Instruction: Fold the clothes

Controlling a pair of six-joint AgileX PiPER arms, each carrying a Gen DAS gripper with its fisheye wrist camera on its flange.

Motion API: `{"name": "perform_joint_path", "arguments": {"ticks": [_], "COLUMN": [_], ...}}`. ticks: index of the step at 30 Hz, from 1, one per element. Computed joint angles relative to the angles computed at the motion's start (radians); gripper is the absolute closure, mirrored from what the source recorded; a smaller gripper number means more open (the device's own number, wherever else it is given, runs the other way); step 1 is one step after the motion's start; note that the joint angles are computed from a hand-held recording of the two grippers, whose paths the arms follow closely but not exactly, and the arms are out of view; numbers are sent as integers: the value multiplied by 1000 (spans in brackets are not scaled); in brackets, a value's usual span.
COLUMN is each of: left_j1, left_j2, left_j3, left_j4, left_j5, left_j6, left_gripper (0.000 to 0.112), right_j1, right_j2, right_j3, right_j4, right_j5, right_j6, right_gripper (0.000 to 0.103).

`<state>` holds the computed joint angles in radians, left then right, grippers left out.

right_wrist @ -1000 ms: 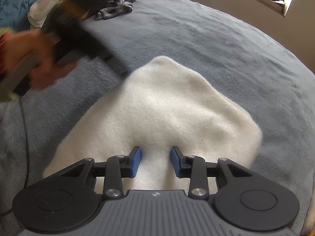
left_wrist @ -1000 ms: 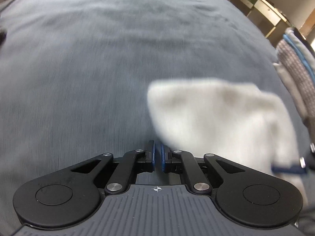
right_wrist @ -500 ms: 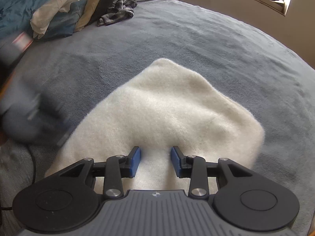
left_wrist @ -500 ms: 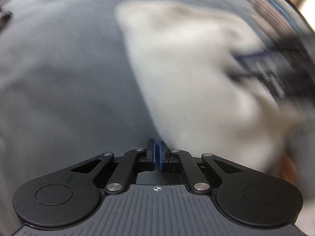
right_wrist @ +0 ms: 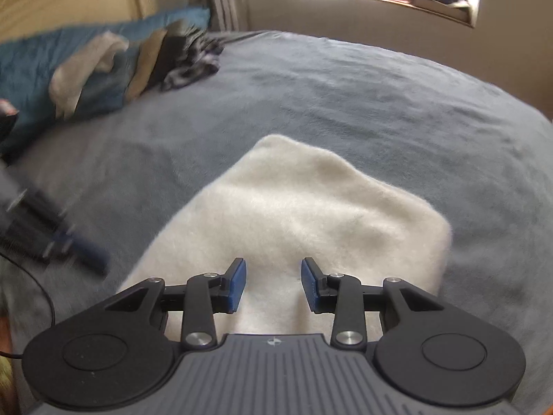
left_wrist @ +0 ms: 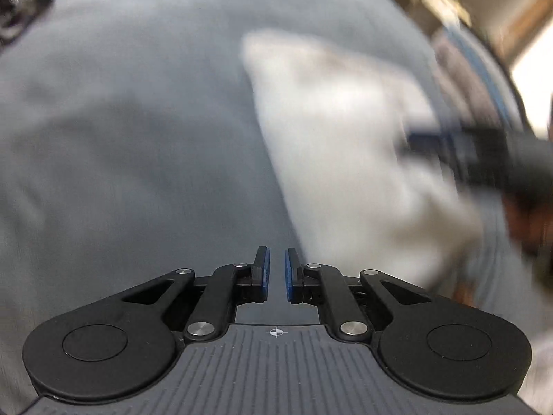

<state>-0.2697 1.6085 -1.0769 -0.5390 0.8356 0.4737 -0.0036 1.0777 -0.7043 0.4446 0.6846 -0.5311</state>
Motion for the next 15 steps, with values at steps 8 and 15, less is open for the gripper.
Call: {"name": "perform_joint_path", "arguments": {"ticks": [8,15], "left_j1": [-165,-206], "left_j2": [419,563], "left_j3": [-512,-857], "left_j4": [303,456], "left_j5": [-115,-12], "left_j6": [-408,-609], "left_gripper": [104,92], "right_j1": [-383,-882], "right_j2": [-115,6], "right_j3": [96,80], "right_j4": [406,551], "right_j5": [168,447], "right_j6": [-389,-637], "right_gripper": [66,66]}}
